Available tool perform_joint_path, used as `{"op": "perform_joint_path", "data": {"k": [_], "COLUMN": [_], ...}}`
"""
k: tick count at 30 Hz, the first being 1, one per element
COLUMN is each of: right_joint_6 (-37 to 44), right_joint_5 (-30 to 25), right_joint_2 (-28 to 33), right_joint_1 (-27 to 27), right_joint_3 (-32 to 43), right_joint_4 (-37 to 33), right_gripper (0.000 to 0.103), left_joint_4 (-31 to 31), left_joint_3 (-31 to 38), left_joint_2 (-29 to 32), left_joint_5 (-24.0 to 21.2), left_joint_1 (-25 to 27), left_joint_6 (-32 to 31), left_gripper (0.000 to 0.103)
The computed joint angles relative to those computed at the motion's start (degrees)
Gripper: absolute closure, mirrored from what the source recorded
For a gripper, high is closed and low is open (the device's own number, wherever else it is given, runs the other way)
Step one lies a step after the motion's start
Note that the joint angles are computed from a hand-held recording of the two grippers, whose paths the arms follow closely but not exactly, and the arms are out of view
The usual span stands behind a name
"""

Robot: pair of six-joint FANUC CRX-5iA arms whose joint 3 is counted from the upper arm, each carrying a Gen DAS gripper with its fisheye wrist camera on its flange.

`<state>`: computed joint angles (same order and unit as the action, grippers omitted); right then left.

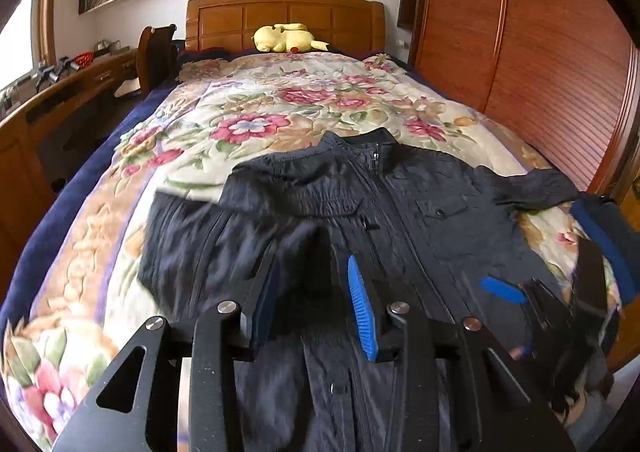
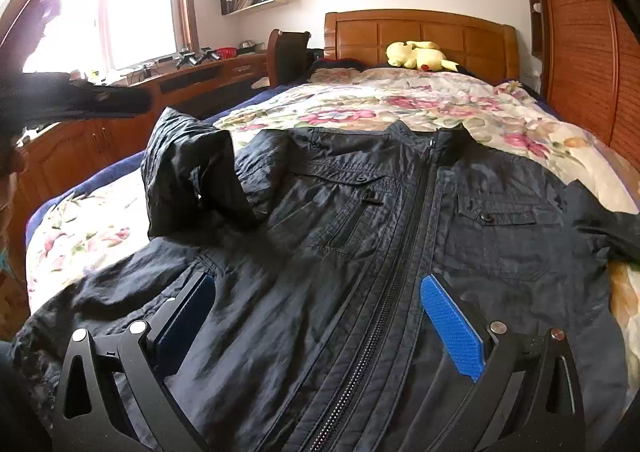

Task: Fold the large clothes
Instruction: 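Grasp the sleeve with the left gripper and fold it across the jacket body, then open the left gripper and release the folded sleeve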

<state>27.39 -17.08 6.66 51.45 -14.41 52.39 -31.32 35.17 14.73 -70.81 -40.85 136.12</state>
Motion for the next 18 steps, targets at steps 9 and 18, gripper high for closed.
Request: {"op": "perform_joint_path", "data": {"k": [9,18], "right_joint_6": [2.12,18.70], "right_joint_5": [-1.33,-6.36], "right_joint_2": [0.00,2.64], "right_joint_1": [0.98,4.82], "right_joint_3": [0.93,10.15], "right_joint_4": [0.46,-11.43], "right_gripper": [0.001,0.001], "left_joint_4": [-10.27,-16.21], "left_joint_3": [-15.37,-20.53], "left_joint_2": [-10.66,-15.66], "left_joint_5": [1.10,-1.22], "left_joint_1": [-6.00,-8.69], "left_joint_6": [13.00,18.41], "left_gripper": [0.025,0.024]}}
